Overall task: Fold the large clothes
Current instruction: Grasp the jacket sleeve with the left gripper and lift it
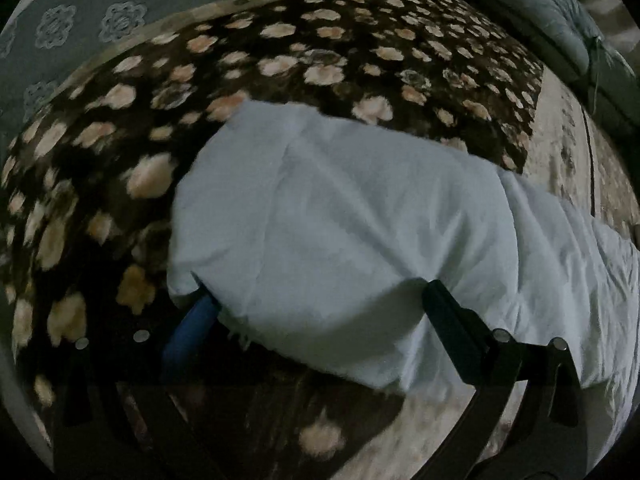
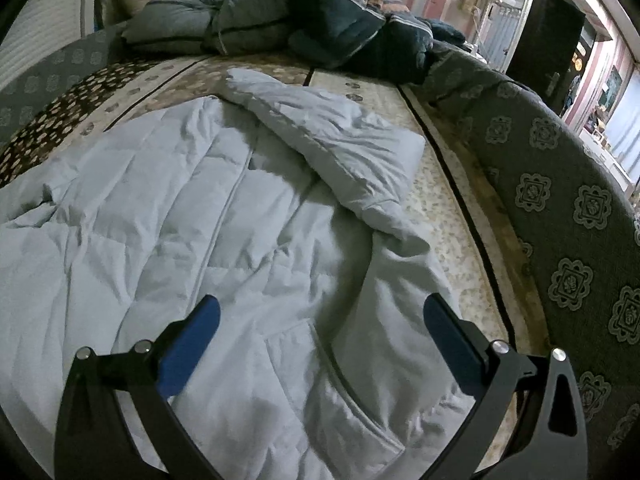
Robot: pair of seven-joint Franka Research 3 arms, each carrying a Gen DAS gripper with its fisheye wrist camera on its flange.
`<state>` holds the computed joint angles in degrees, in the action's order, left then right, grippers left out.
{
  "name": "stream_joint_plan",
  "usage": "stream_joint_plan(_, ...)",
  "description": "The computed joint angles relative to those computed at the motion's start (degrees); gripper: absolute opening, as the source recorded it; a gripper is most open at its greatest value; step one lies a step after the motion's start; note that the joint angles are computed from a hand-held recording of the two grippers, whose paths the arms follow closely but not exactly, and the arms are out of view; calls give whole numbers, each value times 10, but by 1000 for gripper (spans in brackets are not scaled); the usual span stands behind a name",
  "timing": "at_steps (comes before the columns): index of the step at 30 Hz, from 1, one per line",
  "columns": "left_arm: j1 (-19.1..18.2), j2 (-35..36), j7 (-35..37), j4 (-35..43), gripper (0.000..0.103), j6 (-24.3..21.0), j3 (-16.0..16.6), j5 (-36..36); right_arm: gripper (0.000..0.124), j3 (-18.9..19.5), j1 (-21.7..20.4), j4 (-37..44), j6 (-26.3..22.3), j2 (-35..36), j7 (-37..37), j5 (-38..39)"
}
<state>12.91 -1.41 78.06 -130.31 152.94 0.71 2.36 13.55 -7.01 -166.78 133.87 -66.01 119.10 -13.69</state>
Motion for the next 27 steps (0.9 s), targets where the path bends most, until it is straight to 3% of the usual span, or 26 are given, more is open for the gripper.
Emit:
stream_joint_plan(1,-1,7,-9,9,97,-2,-3,12,101,-2,-2,0,4,2,1,0)
stream_joint_plan(3,-5,12,-6,23,79,-7,-6,20,101,-5,-5,0,13,6,3,1)
stream_joint_plan(5,-6,6,14,32,37,-23,-6,14,101,-5,-7,-1,17,8,2,0)
stream_joint_plan(7,-8,1,22,47,22,-46,-7,12,101,-6,-9,-1,18,10,-3,-1)
stream_joint_plan(11,-15,-7,39,72,16,-52,-10,-3,101,-12,-21,1,26,17,-13,-9)
stream_joint_plan(16,-41,-9,37,109,15,-36,-28,3,101,-31,-51,1,58,31,-28,-15)
stream_joint_plan(27,-150,85,14,242,6,-82,-95,85,101,-47,-100,10,119,97,-58,-9)
